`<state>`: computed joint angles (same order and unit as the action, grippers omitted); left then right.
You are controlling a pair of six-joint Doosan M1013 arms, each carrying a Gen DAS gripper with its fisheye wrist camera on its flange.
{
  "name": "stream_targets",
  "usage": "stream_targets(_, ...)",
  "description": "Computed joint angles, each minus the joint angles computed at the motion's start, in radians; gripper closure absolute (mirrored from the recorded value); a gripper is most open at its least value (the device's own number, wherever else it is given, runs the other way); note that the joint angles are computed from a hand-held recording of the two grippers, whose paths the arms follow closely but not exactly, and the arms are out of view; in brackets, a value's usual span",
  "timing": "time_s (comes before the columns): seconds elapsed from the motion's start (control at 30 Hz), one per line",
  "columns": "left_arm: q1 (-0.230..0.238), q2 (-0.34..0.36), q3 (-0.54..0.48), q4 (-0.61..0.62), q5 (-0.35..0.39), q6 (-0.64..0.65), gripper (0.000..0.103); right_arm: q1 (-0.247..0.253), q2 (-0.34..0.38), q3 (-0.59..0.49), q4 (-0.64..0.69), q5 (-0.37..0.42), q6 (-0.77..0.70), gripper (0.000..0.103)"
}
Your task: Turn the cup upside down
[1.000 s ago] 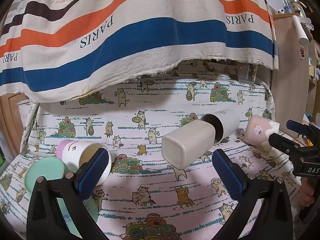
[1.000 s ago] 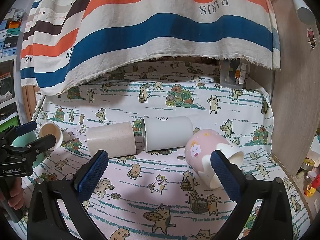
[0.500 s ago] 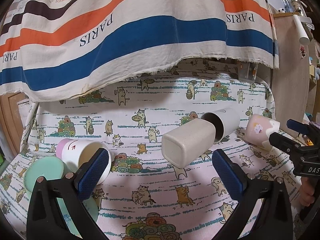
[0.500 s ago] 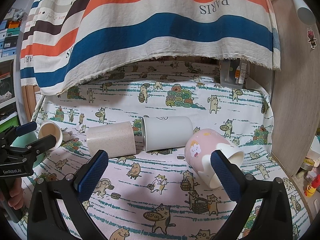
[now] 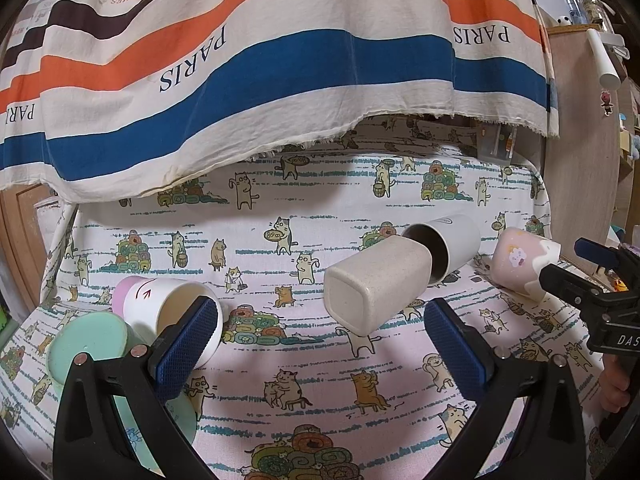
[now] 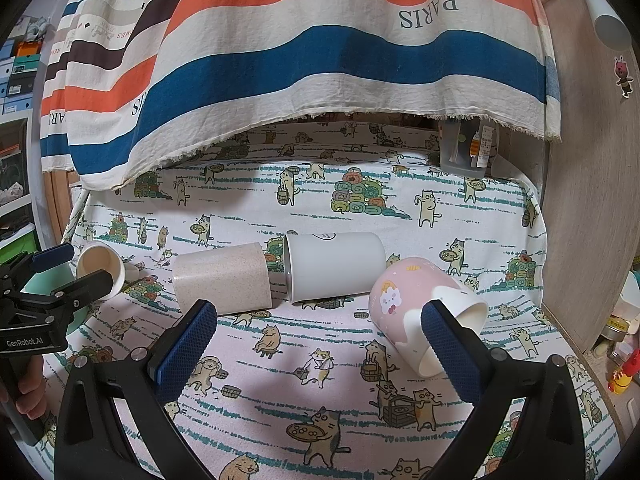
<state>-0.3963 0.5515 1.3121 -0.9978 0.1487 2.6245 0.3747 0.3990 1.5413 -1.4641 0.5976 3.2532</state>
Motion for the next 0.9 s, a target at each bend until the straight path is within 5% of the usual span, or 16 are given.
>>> stream_targets(0.9, 0.0, 0.001, -0.002, 0.026, 0.002, -0.025, 0.0, 0.0, 0.0, -0.001, 0.005, 0.0, -0.005, 0.0)
